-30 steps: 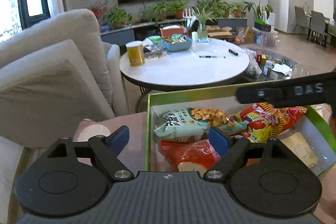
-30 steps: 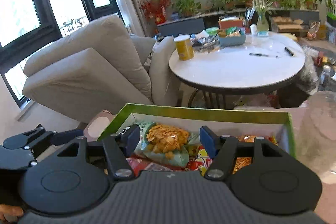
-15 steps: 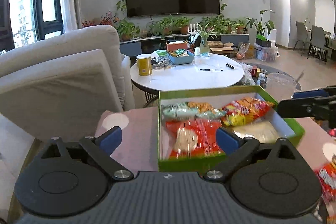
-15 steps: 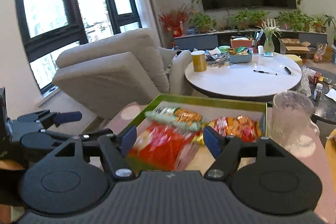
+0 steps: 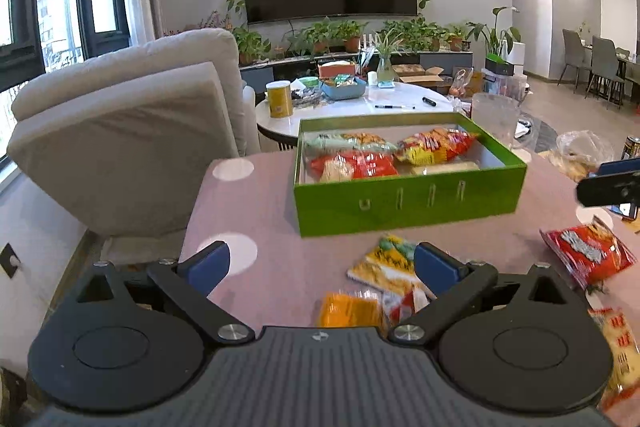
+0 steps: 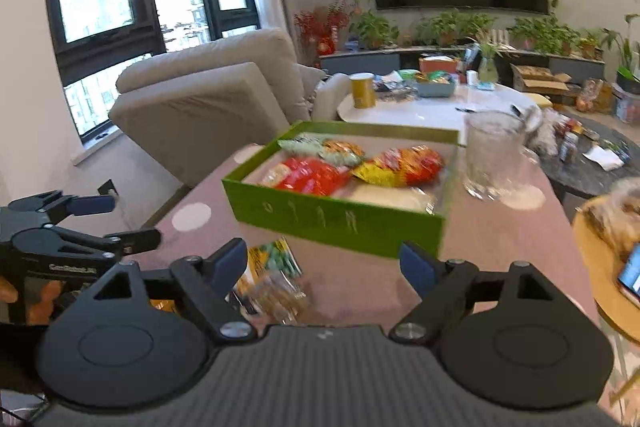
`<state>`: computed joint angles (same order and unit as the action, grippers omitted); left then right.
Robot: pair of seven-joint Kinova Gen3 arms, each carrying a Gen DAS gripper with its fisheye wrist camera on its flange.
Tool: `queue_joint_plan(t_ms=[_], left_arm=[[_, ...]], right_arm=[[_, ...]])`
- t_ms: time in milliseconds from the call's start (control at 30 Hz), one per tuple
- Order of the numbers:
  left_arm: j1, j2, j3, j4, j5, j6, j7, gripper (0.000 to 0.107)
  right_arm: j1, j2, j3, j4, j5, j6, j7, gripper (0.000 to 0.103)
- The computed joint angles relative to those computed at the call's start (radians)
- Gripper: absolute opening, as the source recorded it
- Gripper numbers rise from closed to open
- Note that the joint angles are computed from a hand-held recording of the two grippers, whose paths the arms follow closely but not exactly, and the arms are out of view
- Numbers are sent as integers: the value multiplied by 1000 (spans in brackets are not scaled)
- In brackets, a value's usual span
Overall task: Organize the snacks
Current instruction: 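Move the right tool to the red cartoon-face chip bag and close on it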
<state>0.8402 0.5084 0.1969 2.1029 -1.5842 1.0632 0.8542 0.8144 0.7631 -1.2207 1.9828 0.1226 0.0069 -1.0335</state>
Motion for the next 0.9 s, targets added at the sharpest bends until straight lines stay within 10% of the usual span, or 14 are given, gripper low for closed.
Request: queue_joint_plan(t_ms=[567,900], left_arm=[[92,21,0,-53,77,29,-34,99],[83,36,-25,-97,76,-39,-71,99]], right_arm=[[-241,-101,421,-82,-52,-11,-298,59],[-282,-33,423,-155,-139,99,-235,46]])
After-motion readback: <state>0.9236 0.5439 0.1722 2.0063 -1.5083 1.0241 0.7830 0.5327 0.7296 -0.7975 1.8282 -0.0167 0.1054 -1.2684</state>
